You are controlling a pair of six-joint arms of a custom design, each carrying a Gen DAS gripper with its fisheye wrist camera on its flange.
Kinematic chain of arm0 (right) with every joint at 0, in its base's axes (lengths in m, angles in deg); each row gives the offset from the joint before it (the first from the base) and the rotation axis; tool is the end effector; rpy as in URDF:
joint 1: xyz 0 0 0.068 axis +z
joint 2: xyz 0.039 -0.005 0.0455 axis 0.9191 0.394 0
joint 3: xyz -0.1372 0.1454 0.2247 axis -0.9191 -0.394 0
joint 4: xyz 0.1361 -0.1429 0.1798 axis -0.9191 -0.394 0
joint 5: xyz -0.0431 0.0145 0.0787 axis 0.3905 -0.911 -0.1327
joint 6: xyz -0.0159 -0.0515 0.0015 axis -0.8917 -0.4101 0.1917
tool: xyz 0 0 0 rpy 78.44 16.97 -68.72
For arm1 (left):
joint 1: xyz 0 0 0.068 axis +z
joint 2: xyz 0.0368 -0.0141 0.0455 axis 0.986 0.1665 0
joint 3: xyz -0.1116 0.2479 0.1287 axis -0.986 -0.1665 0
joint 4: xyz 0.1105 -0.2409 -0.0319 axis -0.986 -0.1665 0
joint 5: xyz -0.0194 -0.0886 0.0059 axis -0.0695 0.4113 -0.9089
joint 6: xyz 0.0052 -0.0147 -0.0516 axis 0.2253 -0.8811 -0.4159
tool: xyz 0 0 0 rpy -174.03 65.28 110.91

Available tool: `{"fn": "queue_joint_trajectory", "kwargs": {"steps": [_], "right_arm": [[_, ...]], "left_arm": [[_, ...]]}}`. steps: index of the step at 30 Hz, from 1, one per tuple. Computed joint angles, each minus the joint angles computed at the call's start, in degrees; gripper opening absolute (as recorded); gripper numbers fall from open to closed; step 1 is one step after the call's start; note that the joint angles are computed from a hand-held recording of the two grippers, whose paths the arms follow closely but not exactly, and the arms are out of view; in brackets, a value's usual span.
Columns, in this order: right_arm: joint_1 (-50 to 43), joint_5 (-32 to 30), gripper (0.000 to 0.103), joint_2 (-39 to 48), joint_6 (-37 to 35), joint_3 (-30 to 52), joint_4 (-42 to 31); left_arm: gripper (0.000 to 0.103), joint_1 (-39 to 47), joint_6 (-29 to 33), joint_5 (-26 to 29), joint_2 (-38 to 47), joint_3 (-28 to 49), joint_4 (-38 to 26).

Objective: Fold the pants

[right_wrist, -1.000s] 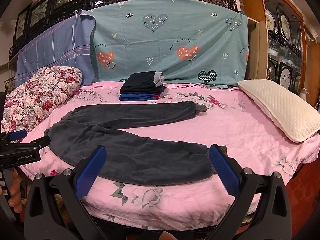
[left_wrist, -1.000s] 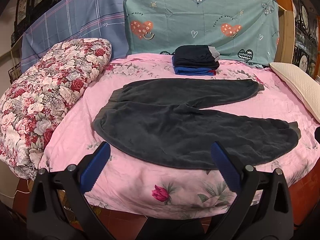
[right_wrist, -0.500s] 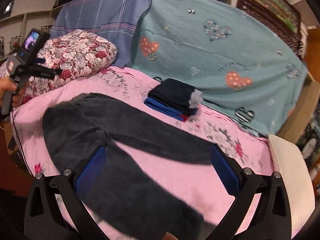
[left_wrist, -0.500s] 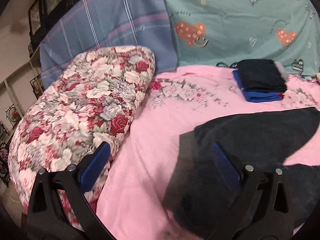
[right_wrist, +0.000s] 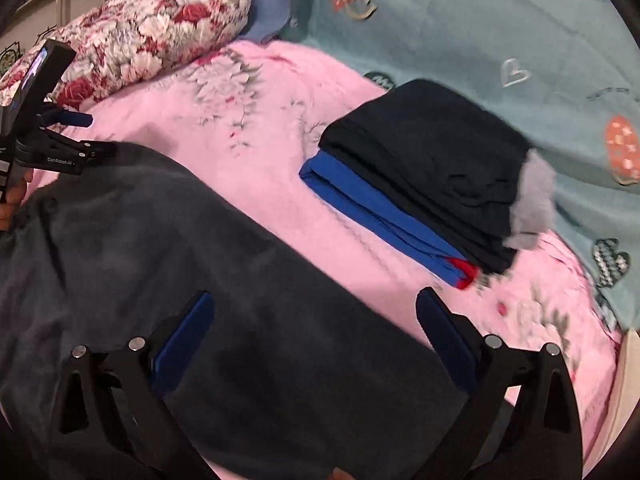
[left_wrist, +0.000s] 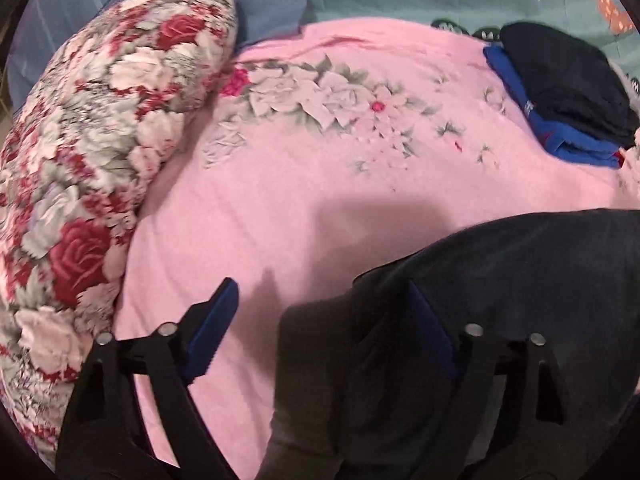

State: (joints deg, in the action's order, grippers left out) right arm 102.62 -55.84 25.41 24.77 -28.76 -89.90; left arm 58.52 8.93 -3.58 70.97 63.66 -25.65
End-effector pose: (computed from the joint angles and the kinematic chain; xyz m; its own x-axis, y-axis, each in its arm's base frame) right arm 0.2121 0.1359 0.2583 -0.7908 -0.2725 -0.5480 -0.1872 0.9602 -0.2074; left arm 0.3398 -0.1312 0.2476 -0.7593 0.3835 -0.5257 0.3577 0.9209 0.1551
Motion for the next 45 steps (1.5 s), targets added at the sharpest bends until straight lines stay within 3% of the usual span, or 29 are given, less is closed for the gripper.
{"fn": "queue_joint_trajectory", "kwargs": {"steps": [3, 6, 7, 8, 9, 12, 16, 17, 21, 24, 28, 31, 35, 40, 45], "right_arm": [[-4.31, -3.78, 0.094, 5.73, -6.15, -0.31, 5.0], [-7.51, -9.31, 0.084, 9.63, -8.35, -0.7, 7.11], [-9.93, -15.62, 0.058, 8.73, -8.54, -1.56, 8.31], [-11.86, -20.77, 0.042, 7.96, -8.71, -1.94, 8.58], [-12.12, -21.6, 0.032, 7.42, -8.52, -2.11, 8.57], [-9.01, -18.12, 0.022, 5.64, -8.28, -2.18, 7.0], [-4.89, -13.1, 0.02, 2.13, -6.15, -1.68, 5.27], [-3.15, -10.47, 0.005, -0.01, -5.14, -1.95, 4.64], [5.31, -3.2, 0.005, -5.5, -1.15, -0.15, -0.37], [17.48, 3.93, 0.005, -8.93, 6.36, 2.63, -7.97], [37.88, 13.87, 0.005, -8.24, 24.38, 8.58, -21.38], [53.49, 18.88, 0.005, -2.51, 41.4, 13.37, -30.35], [65.31, 18.46, 0.005, 9.16, 57.07, 16.62, -33.67], [69.3, 14.62, 0.006, 19.13, 64.14, 16.24, -28.92], [70.15, 15.79, 0.006, 22.97, 68.03, 17.88, -30.72]], "left_arm": [[0.066, -1.18, 1.16, -0.99, 2.38, 1.23, -0.19], [0.044, -2.73, 3.41, -1.58, 1.84, -0.02, 0.81], [0.034, -3.36, 4.03, -1.83, 1.49, -0.64, 1.27], [0.032, -4.21, 4.57, -2.93, 0.81, -1.59, 2.17], [0.026, -4.69, 4.75, -3.67, 0.4, -2.13, 2.74], [0.018, -4.86, 4.27, -4.03, -0.02, -2.23, 2.86], [0.012, -3.55, 2.88, -1.7, -2.13, -1.86, 1.14], [0.011, -3.55, 2.45, -1.82, -3.16, -2.07, 0.59], [0.01, -3.34, 1.29, -0.74, -8.81, -3.3, -1.74], [0.01, -2.38, 1.3, 1.77, -15.89, -5.2, -4.61], [0.01, -0.97, 2.79, 5.71, -29.11, -9.17, -10.5], [0.01, 1.77, 5.01, 9.63, -40.31, -12.65, -16.81], [0.01, 6.88, 8.79, 13.51, -51.7, -19.68, -23.86], [0.01, 15.09, 14.63, 16.8, -59.34, -31.23, -27.55], [0.01, 25.47, 21.17, 23.63, -64.08, -31.53, -31.8]]}}
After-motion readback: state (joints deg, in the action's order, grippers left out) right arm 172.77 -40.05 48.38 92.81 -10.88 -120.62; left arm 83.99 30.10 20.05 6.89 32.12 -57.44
